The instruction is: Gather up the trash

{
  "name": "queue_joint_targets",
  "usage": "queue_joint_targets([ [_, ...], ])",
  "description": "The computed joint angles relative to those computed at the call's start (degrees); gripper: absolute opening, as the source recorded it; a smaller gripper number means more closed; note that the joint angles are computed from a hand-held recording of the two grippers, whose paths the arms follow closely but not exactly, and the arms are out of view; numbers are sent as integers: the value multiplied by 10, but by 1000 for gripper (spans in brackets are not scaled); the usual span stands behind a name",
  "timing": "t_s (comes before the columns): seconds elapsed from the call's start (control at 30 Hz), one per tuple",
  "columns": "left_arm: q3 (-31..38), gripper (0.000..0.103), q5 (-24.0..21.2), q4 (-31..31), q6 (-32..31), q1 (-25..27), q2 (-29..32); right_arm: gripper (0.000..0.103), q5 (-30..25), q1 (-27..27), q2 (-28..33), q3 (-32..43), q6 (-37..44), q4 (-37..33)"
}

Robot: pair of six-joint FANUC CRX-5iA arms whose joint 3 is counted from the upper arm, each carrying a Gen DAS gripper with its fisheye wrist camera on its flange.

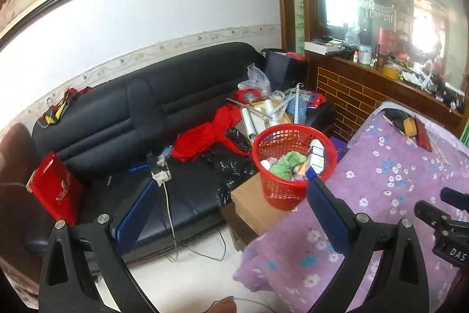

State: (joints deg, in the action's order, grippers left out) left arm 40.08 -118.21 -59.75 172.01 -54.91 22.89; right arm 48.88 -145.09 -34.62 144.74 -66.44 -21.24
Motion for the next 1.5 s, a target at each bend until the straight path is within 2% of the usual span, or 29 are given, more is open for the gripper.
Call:
queue_joint_targets([
  [0.2,58,100,-78,-28,26,-28,34,82,-69,1,59,85,44,-36],
  [0.4,90,100,-89,-55,10,-47,62,84,-80,4,93,127,66,-19],
  [0.5,95,100,-77,-46,-5,-46,69,85,-85,1,105,140,63,-8],
  [0.83,89,100,-59,-34,6,-43,74,85,-95,-2,128,162,44,29],
  [1.5,51,100,-24,-2,20,-37,65,87,-72,13,127,147,10,93],
])
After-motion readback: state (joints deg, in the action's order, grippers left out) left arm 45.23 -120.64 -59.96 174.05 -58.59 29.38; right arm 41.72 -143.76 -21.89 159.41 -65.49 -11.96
